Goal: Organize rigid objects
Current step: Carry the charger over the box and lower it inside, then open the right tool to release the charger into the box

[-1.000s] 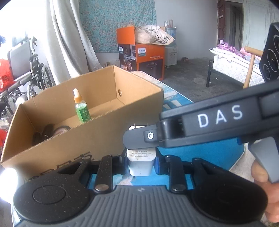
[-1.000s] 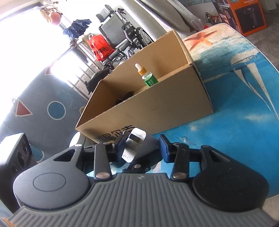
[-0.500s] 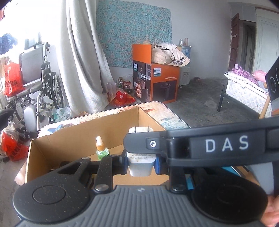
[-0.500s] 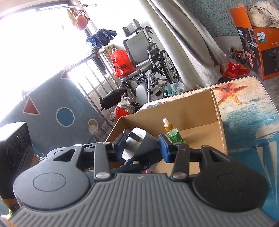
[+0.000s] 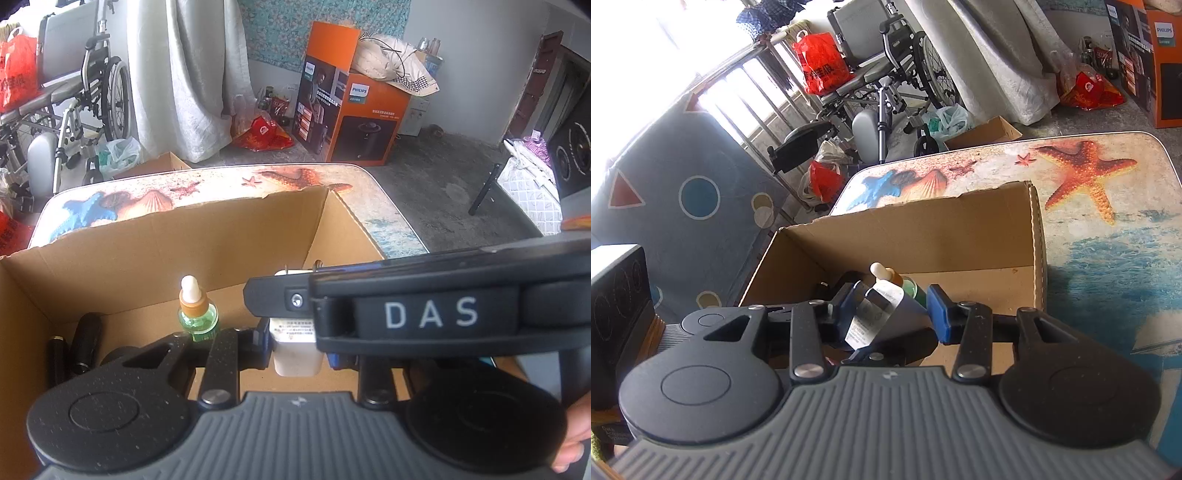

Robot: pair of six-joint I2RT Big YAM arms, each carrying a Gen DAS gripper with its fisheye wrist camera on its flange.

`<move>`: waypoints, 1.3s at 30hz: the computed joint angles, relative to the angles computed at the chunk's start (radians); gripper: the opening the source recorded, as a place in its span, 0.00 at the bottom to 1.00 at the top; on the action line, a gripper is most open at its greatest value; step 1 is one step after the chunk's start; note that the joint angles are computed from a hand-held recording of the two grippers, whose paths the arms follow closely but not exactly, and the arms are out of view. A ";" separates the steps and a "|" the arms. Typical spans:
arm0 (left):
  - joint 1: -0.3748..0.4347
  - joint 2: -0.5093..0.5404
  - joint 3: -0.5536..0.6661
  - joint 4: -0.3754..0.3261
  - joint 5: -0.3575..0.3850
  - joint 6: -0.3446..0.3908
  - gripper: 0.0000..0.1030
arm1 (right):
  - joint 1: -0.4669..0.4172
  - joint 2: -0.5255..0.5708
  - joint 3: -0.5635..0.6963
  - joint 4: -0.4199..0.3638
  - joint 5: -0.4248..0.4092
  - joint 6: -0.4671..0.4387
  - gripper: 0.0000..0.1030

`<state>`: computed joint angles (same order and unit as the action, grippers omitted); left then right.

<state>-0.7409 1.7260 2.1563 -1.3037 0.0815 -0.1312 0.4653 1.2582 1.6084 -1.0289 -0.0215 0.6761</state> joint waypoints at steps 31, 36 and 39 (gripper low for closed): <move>-0.004 0.316 0.425 -0.204 -0.057 -0.140 0.28 | -0.131 -0.016 -0.014 0.052 0.023 -0.141 0.39; -0.004 0.381 0.520 -0.255 -0.030 -0.199 0.28 | -0.135 -0.079 -0.075 0.085 0.031 -0.122 0.39; 0.002 0.401 0.544 -0.282 0.017 -0.237 0.29 | -0.130 -0.100 -0.093 0.085 0.032 -0.119 0.39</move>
